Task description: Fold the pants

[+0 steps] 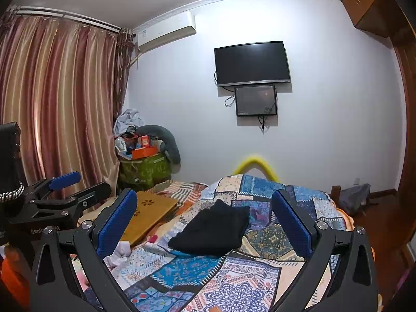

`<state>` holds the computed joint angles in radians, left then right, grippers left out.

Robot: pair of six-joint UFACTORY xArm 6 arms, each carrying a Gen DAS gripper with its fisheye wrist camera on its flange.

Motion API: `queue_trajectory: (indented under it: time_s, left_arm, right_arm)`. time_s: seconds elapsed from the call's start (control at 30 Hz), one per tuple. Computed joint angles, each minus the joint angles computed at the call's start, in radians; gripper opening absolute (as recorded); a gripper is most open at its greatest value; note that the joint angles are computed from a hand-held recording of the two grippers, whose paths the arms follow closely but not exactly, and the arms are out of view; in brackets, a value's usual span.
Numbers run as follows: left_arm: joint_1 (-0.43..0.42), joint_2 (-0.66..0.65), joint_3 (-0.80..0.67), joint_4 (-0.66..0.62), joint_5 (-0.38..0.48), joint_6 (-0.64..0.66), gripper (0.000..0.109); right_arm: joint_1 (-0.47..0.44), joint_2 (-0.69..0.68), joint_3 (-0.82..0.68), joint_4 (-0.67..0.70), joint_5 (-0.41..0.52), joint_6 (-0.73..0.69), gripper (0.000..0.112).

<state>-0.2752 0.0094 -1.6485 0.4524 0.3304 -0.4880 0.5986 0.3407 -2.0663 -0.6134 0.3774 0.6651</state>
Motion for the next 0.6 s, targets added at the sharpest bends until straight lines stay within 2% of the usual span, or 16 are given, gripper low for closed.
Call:
queue_trajectory:
  time_s: [0.6]
  left_arm:
    - [-0.012, 0.008, -0.005, -0.037, -0.003, 0.074, 0.103]
  right_arm:
    - [-0.005, -0.008, 0.011, -0.004, 0.004, 0.021, 0.103]
